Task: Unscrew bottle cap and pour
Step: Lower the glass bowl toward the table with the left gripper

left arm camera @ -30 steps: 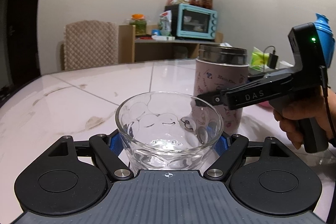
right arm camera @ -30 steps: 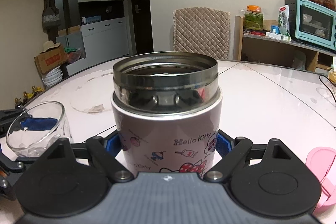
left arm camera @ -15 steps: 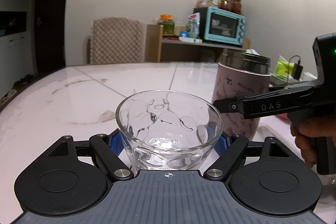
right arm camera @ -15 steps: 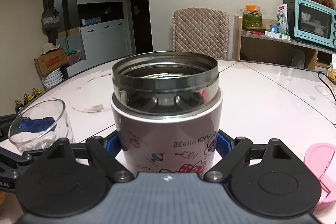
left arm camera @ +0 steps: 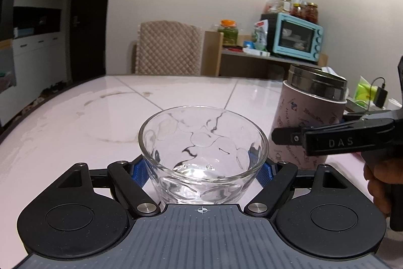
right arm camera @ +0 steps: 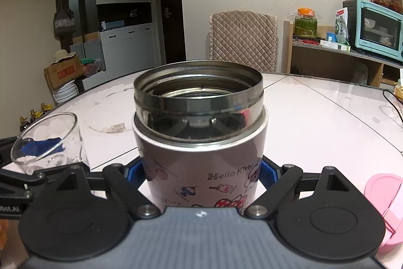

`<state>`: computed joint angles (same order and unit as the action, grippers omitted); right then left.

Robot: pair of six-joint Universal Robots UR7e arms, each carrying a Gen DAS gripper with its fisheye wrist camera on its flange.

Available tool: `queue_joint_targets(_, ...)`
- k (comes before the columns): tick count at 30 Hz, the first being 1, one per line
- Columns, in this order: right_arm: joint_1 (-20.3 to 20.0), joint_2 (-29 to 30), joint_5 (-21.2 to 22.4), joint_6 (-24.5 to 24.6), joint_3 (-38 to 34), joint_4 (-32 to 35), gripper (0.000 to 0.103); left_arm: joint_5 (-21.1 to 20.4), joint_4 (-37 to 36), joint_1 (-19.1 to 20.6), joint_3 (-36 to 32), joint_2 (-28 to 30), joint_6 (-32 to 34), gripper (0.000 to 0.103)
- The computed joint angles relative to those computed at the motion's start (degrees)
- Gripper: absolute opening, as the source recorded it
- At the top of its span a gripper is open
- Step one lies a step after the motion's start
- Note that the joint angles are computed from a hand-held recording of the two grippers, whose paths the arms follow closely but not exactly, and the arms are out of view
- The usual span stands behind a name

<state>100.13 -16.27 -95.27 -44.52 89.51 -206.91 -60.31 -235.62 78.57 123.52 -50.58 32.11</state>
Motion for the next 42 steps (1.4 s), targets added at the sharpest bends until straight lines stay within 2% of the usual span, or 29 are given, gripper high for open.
queue_joint_targets(11, -0.5, -0.6, 1.3, -1.7, 0.6, 0.9, 0.088, 5.3, -4.6, -1.9, -0.5, 2.1, -1.9, 0.084)
queue_joint_targets(24, -0.8, -0.9, 2.1, -2.4, 0.9, 1.1, 0.088, 10.4, -7.4, -3.7, -2.4, 4.6, -1.0, 0.084)
queue_joint_targets(42, -1.2, -0.7, 3.4, -2.6, 1.0, 0.3, 0.088, 11.0, -7.6, -3.7, -2.8, 5.0, 0.1, 0.084)
